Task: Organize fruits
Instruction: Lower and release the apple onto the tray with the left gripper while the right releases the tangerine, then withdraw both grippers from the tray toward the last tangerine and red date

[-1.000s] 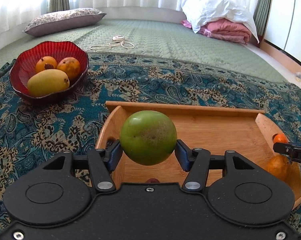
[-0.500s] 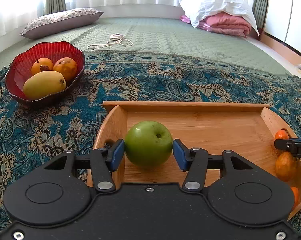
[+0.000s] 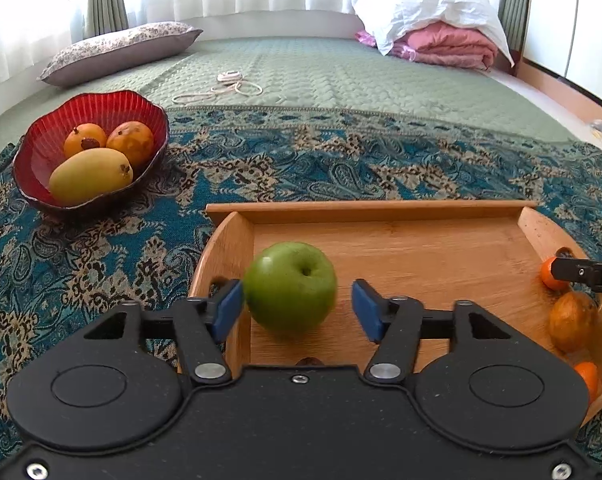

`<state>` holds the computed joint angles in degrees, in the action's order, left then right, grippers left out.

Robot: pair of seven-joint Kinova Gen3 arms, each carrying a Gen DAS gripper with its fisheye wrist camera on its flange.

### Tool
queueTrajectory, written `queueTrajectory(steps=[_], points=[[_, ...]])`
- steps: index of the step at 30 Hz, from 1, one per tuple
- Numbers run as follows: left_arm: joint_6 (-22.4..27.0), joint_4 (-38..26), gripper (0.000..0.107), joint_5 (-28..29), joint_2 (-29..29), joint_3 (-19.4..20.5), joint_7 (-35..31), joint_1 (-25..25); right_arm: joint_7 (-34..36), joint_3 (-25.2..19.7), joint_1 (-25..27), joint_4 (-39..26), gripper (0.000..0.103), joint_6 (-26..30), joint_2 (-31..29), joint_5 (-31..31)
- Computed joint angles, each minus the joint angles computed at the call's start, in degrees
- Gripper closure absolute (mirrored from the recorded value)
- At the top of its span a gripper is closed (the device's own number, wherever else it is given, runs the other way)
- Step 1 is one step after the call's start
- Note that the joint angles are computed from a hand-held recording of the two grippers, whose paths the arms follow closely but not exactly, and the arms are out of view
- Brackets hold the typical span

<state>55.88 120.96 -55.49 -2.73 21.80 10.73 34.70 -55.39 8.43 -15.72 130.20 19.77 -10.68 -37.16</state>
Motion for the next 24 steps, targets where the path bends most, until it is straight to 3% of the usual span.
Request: queueTrajectory(steps=[8, 11, 16, 24], points=[[2.23, 0.66, 0.033, -1.00, -2.04, 3.07, 2.67, 1.25, 5.87, 4.68, -3.75, 2.42, 0.025, 0.18, -4.45, -3.74], [4.56, 0.81, 0.023, -2.06, -2.19, 4.95, 4.41, 2.75, 6.87, 5.97, -5.79, 4.14, 0.022, -1.08, -6.99, -3.47], [8.08, 0.54, 0.023, -3.03, -2.12, 7.37, 6.83, 6.01, 5.51, 7.59, -9.16, 6.68, 0.019, -2.73, -11.11, 0.09], [16.37, -1.25, 0.022, -4.06, 0.49, 10.60, 11.49, 12.95, 0.79, 5.54, -10.25, 10.42, 0.017, -4.04, -17.54, 7.49]])
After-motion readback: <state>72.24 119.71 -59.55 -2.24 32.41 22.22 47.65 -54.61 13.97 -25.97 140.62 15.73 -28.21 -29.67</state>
